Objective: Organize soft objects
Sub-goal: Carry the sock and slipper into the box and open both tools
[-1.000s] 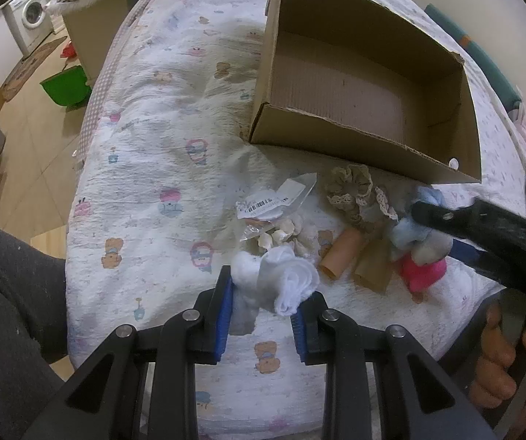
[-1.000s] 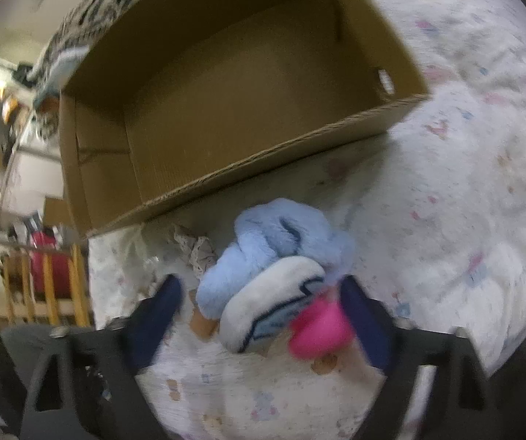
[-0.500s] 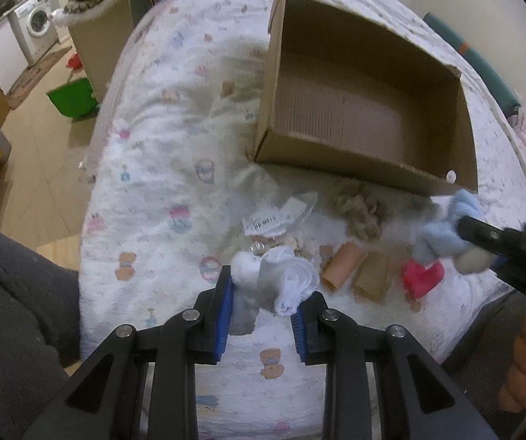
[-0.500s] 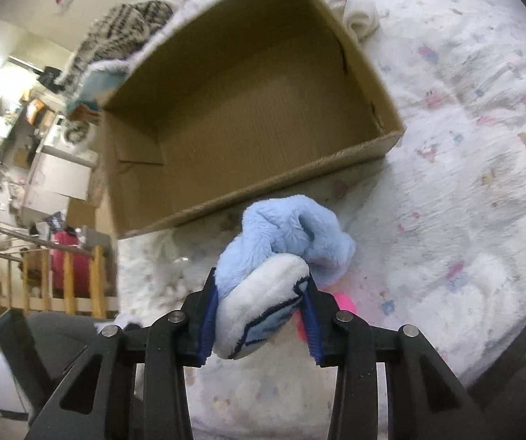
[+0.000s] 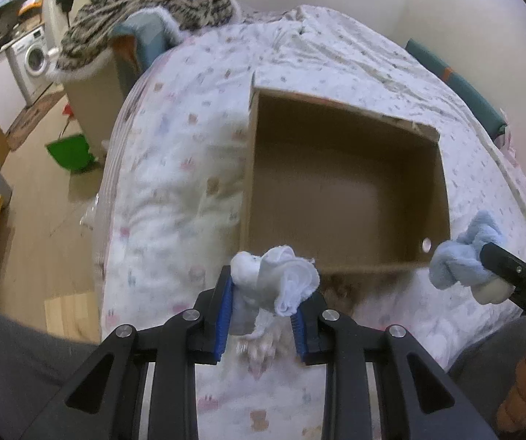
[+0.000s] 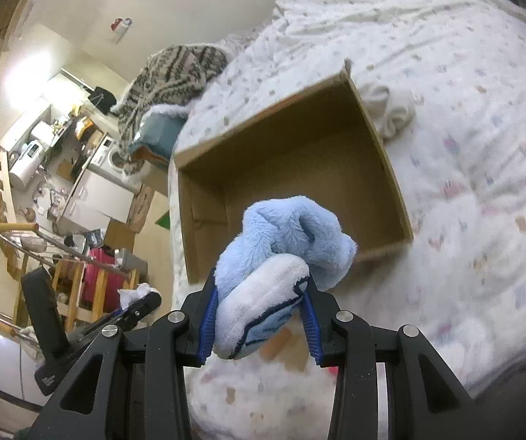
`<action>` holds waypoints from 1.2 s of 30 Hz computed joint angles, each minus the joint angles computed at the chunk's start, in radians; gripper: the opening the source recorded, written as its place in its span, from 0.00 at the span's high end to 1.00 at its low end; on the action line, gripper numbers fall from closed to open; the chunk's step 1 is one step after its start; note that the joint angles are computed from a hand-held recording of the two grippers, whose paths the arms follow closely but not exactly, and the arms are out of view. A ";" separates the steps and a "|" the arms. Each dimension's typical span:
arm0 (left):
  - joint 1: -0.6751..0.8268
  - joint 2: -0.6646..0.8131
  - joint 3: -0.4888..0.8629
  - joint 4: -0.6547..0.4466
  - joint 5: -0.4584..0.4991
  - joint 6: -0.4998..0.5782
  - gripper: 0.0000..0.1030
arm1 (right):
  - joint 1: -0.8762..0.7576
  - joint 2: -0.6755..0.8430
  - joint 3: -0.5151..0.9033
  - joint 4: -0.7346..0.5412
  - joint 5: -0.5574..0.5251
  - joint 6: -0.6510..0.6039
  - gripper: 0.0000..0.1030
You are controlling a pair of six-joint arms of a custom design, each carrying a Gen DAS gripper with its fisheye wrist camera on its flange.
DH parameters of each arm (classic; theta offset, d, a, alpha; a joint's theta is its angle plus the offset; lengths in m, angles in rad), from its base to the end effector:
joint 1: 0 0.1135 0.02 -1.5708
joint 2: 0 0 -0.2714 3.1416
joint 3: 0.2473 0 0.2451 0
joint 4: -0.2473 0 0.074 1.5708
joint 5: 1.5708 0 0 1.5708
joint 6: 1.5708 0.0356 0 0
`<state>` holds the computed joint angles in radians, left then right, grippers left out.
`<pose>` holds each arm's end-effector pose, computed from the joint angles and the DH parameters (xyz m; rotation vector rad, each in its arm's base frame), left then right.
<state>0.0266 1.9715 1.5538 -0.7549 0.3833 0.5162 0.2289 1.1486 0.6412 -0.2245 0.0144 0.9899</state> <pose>0.4091 -0.0024 0.2232 0.7395 2.5340 -0.3504 0.2214 0.0510 0.2248 0.8909 2.2067 0.5933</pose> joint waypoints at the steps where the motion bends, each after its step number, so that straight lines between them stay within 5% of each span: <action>1: -0.014 0.012 0.024 -0.003 0.000 -0.007 0.75 | -0.017 0.013 0.001 0.017 -0.004 -0.012 0.59; 14: -0.185 0.182 0.168 0.084 -0.073 -0.074 0.75 | -0.158 0.320 0.058 0.178 -0.074 -0.088 0.59; 29: -0.225 0.244 0.076 0.264 -0.065 -0.050 0.74 | -0.190 0.532 0.098 0.269 -0.140 -0.076 0.57; 36: -0.232 0.256 0.086 0.241 -0.060 -0.043 0.74 | -0.172 0.548 0.126 0.249 -0.109 -0.103 0.53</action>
<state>-0.2053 2.2271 1.6398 -0.5134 0.3237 0.4730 0.0568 1.6962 0.7674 0.0245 -0.0949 0.8872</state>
